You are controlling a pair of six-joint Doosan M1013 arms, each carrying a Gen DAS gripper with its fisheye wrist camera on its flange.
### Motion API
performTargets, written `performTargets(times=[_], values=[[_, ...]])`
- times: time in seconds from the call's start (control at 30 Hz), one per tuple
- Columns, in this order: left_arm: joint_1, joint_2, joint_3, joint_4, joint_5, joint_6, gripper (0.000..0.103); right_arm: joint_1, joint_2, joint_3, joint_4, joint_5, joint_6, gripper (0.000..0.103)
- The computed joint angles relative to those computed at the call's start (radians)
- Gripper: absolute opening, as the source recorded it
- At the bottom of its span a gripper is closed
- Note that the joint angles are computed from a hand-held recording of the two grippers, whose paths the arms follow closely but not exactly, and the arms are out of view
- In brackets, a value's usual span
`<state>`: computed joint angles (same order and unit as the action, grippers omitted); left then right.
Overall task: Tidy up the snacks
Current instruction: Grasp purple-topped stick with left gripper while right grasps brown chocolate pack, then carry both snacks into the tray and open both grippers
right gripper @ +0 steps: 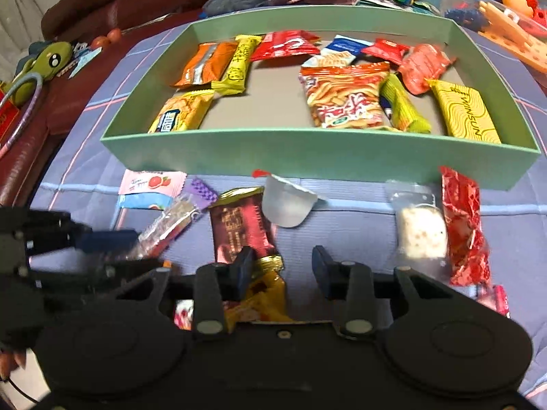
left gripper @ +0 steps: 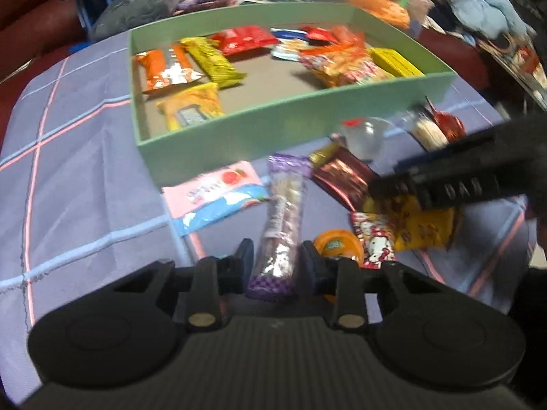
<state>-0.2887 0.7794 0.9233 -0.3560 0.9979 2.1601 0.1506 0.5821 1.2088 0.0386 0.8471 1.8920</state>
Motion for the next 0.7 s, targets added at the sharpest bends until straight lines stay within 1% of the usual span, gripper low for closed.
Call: performTargets(times=[0.07, 0.13, 0.23, 0.27, 0.3, 0.37, 0.47, 0.53, 0.7], values=[[-0.003, 0.005, -0.012, 0.005, 0.015, -0.01, 0.03, -0.004, -0.002, 0.003, 0.02, -0.002, -0.01, 0.039], [-0.009, 0.017, -0.035, 0.038, 0.017, -0.049, 0.032, -0.009, -0.002, 0.001, 0.063, -0.004, -0.043, 0.039], [-0.016, 0.038, -0.075, 0.059, 0.032, -0.092, 0.036, -0.01, -0.002, 0.002, 0.084, -0.007, -0.061, 0.039], [-0.019, 0.041, -0.08, 0.065, 0.031, -0.096, 0.038, -0.01, -0.001, 0.003, 0.089, -0.01, -0.06, 0.039], [-0.023, 0.042, -0.082, 0.073, 0.026, -0.094, 0.039, -0.011, -0.002, 0.005, 0.097, -0.015, -0.061, 0.039], [-0.028, 0.037, -0.073, 0.087, 0.004, -0.087, 0.013, -0.014, -0.003, 0.008, 0.115, -0.022, -0.068, 0.039], [-0.018, 0.032, -0.068, 0.071, 0.019, -0.123, 0.013, -0.016, 0.0, 0.006, 0.17, -0.027, -0.115, 0.04], [-0.007, 0.02, -0.047, 0.067, 0.021, -0.16, 0.013, -0.012, 0.005, 0.001, 0.195, -0.034, -0.159, 0.04], [0.017, -0.007, -0.001, 0.068, 0.015, -0.245, 0.016, 0.008, 0.03, -0.036, 0.125, -0.044, -0.146, 0.041]])
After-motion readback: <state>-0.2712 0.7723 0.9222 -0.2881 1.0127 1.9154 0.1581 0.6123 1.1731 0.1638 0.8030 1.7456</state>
